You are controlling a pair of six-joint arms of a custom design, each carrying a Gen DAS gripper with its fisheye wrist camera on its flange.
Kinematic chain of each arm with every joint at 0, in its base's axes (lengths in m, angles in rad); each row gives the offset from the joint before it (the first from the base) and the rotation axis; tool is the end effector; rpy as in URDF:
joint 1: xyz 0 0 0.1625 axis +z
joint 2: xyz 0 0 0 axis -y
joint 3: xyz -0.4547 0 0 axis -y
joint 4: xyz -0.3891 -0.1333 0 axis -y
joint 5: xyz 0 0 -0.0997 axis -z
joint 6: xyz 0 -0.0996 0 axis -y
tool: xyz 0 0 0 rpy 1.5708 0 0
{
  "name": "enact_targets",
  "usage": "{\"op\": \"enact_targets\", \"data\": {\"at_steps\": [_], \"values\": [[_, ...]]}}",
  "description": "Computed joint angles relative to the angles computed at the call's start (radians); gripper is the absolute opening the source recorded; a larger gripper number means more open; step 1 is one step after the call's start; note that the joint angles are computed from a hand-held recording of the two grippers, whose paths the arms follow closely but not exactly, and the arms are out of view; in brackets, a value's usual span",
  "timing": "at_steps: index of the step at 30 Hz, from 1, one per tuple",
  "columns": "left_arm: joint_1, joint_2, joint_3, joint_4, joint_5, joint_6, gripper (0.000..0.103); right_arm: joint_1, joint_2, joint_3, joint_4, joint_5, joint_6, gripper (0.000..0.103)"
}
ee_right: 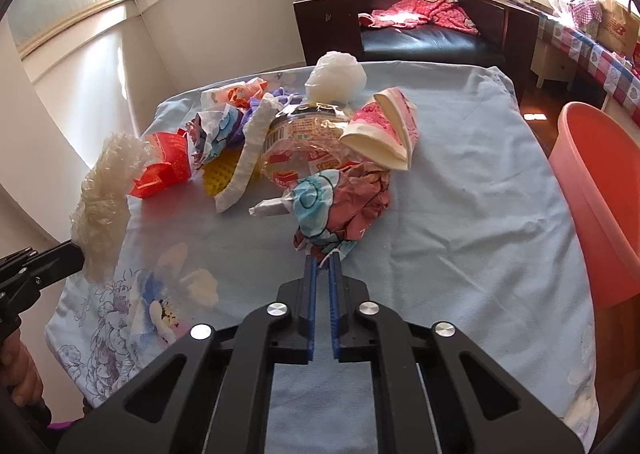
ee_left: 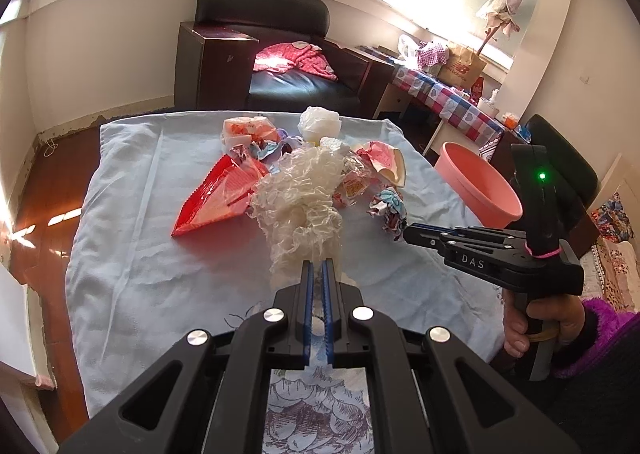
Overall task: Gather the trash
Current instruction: 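Carry the foam net and wrapper over the pink basin with both tools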
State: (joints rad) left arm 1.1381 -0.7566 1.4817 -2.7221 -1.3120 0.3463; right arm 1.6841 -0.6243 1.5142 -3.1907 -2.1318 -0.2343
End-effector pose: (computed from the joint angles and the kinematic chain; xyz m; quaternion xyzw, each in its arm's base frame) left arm -0.1714 -0.7497 0.1701 0.3428 0.9070 -0.2150 0.1169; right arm 0.1640 -0.7305 0.1296 0.0579 -0.9012 0.3267 0.2789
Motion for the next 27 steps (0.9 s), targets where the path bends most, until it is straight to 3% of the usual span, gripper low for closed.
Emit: {"op": "enact_targets", "data": {"at_steps": [15,27], "values": [[-0.043,0.048,-0.048,-0.029,-0.074,0.059,0.004,0.009,-0.111,0.199,-0.285,-0.008,-0.083,0.002],[-0.093,0.132,-0.126,-0.027,-0.129,0.097,0.004,0.000,-0.157,0.230,-0.477,-0.054,-0.128,0.002]]}}
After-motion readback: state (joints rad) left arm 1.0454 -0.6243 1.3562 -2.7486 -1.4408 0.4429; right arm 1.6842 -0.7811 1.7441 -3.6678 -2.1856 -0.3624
